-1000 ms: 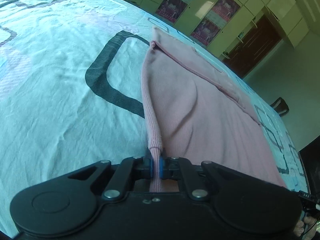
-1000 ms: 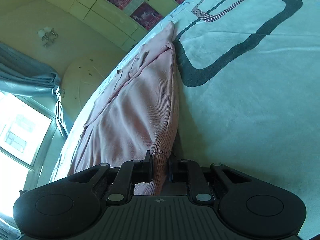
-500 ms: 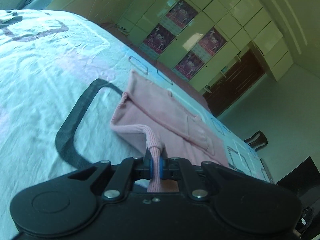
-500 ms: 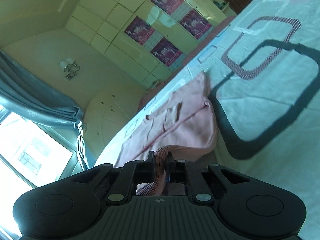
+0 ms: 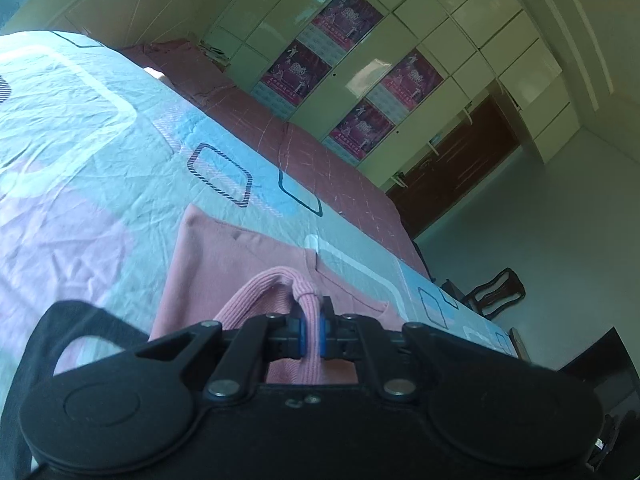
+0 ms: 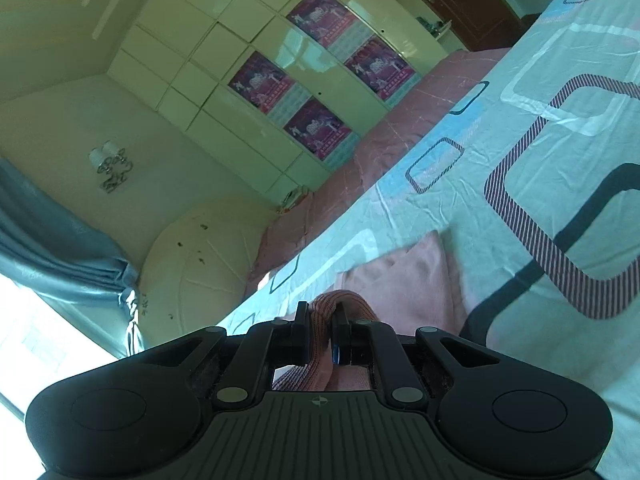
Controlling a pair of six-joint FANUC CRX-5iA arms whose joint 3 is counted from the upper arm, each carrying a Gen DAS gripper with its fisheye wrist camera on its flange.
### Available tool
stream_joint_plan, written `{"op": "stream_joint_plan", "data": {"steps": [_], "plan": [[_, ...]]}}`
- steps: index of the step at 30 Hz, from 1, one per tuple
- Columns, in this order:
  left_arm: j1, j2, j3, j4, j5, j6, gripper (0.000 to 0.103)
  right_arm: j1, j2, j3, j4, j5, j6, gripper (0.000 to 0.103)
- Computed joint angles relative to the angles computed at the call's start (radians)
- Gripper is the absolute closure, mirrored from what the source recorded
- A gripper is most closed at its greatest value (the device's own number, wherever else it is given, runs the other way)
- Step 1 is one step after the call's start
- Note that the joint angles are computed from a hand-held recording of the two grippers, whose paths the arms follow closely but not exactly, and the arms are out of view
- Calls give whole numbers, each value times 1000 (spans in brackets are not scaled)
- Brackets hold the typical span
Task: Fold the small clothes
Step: 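Lift the held hem with both grippers and fold it over toward the collar, then open both grippers to release the hem onto the collar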
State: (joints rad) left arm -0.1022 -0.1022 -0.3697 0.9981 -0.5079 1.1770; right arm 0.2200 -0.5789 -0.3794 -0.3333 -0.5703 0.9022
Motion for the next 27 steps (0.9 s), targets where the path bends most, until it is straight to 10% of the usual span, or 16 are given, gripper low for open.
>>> {"op": "stream_joint_plan", "data": {"steps": [3, 8, 10, 11, 13, 19, 25, 27], "plan": [[7, 142, 133, -74, -24, 51, 99, -113, 187, 130, -187, -43, 170, 94], [19, 316, 309, -186, -84, 141, 91, -132, 405, 243, -168, -69, 133, 94], [22, 316, 299, -186, -56, 145, 66, -80, 419, 210, 9, -29, -21, 69], [23, 302, 279, -172, -32, 115, 57, -52, 397, 159, 104, 34, -96, 38], [25, 274, 258, -225, 13, 98, 36, -46, 365, 107, 142, 103, -95, 32], [31, 343, 426, -469, -152, 27, 51, -27, 415, 201, 100, -58, 259, 52], [-28, 463, 665, -759, -296, 54, 73, 117, 514, 223, 427, -119, 308, 55], [-35, 473, 673, -750, -304, 28, 93, 137, 525, 215, 465, -132, 365, 81]]}}
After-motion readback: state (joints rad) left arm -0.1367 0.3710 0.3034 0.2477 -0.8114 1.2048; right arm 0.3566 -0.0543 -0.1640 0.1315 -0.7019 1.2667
